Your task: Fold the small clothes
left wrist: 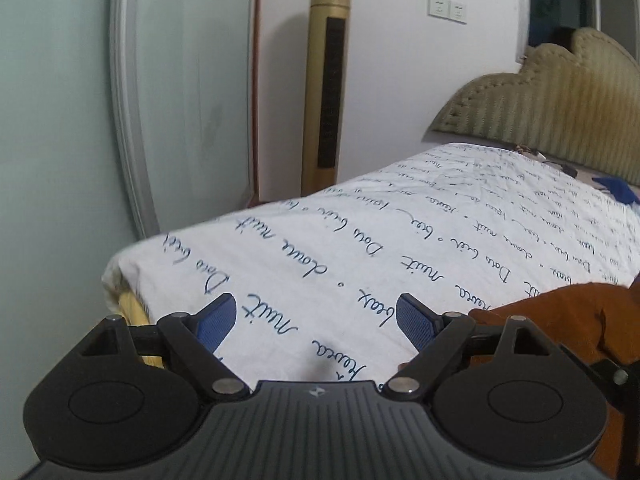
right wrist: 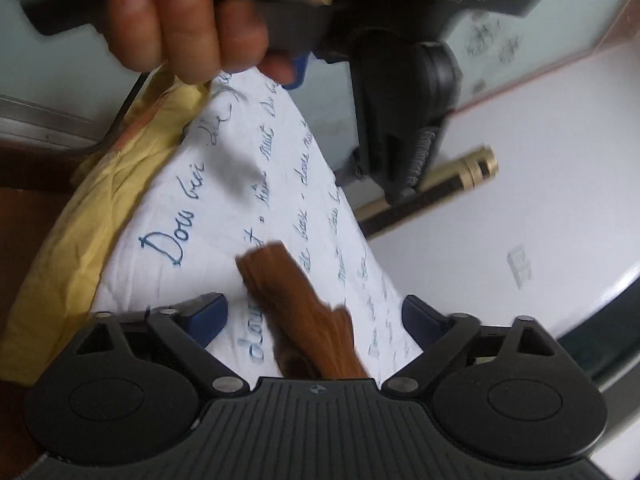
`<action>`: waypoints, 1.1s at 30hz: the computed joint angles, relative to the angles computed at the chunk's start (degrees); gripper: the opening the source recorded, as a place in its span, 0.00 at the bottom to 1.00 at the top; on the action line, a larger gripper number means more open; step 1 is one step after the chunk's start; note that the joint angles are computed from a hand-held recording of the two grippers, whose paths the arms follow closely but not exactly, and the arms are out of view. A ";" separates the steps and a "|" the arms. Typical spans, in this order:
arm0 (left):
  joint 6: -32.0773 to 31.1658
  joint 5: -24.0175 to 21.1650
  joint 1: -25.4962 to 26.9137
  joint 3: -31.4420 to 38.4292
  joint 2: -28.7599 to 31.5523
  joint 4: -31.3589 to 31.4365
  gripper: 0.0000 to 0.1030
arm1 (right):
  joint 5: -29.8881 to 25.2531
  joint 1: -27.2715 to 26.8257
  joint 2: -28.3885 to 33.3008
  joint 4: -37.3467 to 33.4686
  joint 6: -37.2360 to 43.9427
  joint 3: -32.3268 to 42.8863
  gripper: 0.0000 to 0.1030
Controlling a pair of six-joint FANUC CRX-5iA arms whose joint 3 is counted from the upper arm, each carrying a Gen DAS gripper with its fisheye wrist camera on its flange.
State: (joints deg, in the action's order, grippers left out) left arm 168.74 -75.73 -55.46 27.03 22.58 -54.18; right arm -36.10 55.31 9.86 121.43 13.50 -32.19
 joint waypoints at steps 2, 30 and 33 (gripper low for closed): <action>0.44 -0.47 0.05 -0.15 0.03 0.53 0.85 | 0.63 0.78 0.63 -3.80 2.30 1.31 0.84; -29.56 10.19 -5.86 19.68 15.31 4.92 0.85 | -1.33 -15.23 -25.23 -15.30 -63.36 -16.42 0.06; -31.89 11.02 -6.09 22.26 17.29 6.43 0.85 | -6.19 -14.80 -26.57 -16.83 -69.50 -19.71 0.06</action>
